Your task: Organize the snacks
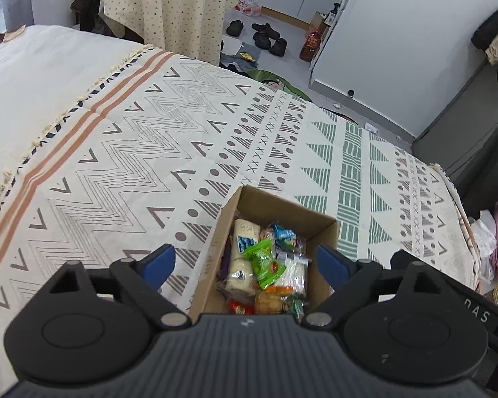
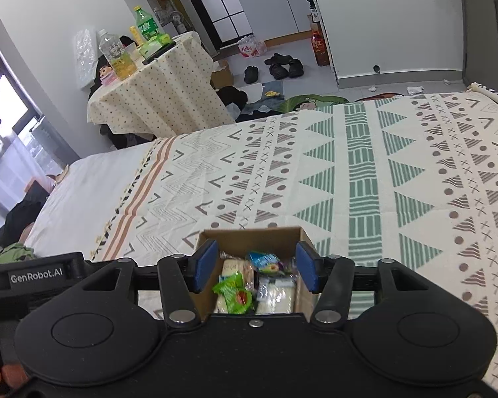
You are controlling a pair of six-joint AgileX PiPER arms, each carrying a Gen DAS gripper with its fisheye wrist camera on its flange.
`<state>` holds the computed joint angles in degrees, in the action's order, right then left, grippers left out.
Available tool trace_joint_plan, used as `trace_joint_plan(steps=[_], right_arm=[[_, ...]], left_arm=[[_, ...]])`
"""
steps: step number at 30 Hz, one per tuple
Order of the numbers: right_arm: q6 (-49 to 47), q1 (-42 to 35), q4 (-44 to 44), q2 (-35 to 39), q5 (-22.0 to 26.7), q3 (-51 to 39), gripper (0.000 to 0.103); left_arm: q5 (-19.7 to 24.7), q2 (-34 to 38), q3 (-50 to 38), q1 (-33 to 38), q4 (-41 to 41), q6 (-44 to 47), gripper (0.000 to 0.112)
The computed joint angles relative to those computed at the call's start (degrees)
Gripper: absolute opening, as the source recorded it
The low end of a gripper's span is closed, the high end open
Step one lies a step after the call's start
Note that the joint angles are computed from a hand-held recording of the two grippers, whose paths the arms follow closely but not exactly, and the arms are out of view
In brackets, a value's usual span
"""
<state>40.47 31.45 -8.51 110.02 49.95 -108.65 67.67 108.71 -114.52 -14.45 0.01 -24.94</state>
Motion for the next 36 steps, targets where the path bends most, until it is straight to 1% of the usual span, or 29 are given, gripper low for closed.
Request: trace_joint_plan(steps=[3, 9, 13, 15, 17, 20, 24, 26, 29, 32, 36], right_arm=[[1.06, 0.68, -1.02, -2.81, -0.30, 3.53, 0.056], [4.83, 2.64, -4.18, -8.22, -0.87, 9.95, 0.065], [8.73, 4.40, -7.40, -11.77, -0.93, 13.98, 0.074], [10.84, 5.42, -9.06, -13.58, -0.88, 15.92, 0.078], [12.22, 6.34, -10.48, -15.51, -0.88, 17.65, 0.085], [15.04, 8.29, -13.72, -18.37, 0.96, 19.57, 0.094], [19.32, 11.30, -18.18, -22.46, 4.14, 22.60, 0.099], [21.31, 12.23, -19.16, -24.90, 4.85, 24.52, 0.102], [24.54, 13.33, -20.46, -28.59, 5.85, 27.48, 0.103], [27.98, 16.11, -24.17, -30.76, 9.64, 29.05, 0.103], [31.47, 18.92, -26.45, -33.72, 12.13, 31.25, 0.103]], left_arm=[[-0.94, -2.85, 3.11, -0.55, 0.45, 1.23, 0.095], [-2.44, -8.49, 9.09, -2.24, 2.09, 2.90, 0.098], [-3.28, -12.03, 12.49, -3.86, 4.11, 3.08, 0.100], [-3.28, -13.68, 13.71, -4.91, 5.26, 2.86, 0.102], [-3.37, -15.74, 15.25, -6.03, 6.10, 2.96, 0.102], [-2.64, -18.38, 17.10, -7.72, 6.52, 4.28, 0.103], [-3.05, -22.44, 21.15, -10.05, 7.54, 4.17, 0.103], [-3.40, -24.10, 22.77, -11.07, 7.87, 4.09, 0.103], [-3.52, -26.07, 23.98, -12.65, 8.74, 3.25, 0.103], [-2.47, -27.52, 23.80, -14.13, 9.65, 2.45, 0.103], [-2.02, -29.68, 23.83, -15.74, 10.07, 3.22, 0.103]])
